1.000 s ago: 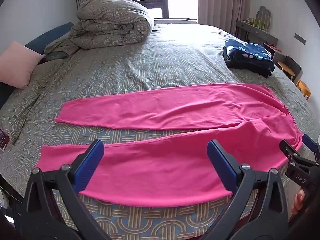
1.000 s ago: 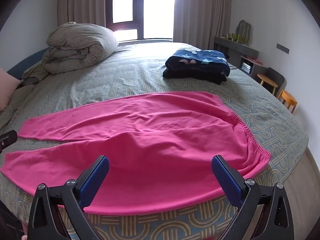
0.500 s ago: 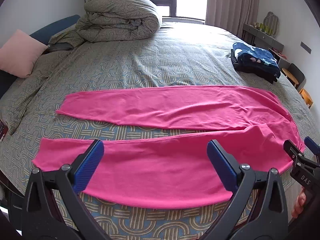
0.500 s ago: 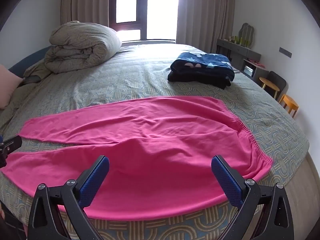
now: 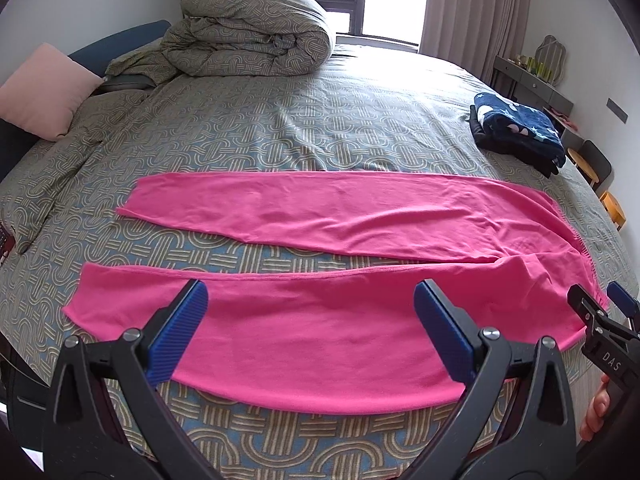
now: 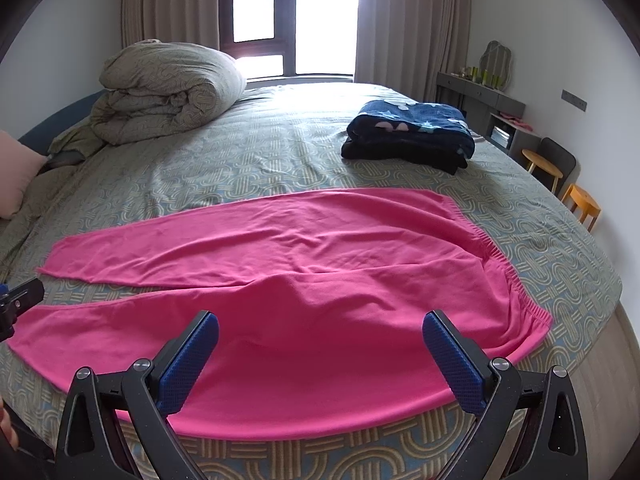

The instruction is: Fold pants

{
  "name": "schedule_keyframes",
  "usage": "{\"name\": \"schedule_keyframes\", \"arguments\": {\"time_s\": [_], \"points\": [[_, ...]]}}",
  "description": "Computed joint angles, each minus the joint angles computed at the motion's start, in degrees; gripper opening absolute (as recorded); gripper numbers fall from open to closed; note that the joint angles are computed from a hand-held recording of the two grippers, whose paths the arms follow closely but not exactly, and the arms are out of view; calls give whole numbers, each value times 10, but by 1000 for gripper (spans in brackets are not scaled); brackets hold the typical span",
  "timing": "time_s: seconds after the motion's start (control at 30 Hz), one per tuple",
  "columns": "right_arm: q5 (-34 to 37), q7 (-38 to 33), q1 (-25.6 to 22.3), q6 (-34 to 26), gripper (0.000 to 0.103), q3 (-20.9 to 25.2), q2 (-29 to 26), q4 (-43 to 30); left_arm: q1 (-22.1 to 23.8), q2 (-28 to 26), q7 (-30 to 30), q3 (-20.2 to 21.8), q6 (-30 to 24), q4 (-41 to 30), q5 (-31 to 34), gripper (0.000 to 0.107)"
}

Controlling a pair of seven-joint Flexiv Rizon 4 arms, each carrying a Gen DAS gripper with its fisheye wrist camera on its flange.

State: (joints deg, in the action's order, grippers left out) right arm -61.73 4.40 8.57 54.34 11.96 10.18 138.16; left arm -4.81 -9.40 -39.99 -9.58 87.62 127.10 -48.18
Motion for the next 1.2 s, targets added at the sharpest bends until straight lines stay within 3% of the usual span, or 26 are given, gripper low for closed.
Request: {"name": "schedule_keyframes", "arguments": {"time_s": [0.37,1.2], "points": [[4,-2,5,-7,103,2,-5,-5,2,3,51,-17,17,10,-53,102],[1,8,7,-9,103,2,-3,-2,-9,6,20,13,-12,10,-4,102]]}}
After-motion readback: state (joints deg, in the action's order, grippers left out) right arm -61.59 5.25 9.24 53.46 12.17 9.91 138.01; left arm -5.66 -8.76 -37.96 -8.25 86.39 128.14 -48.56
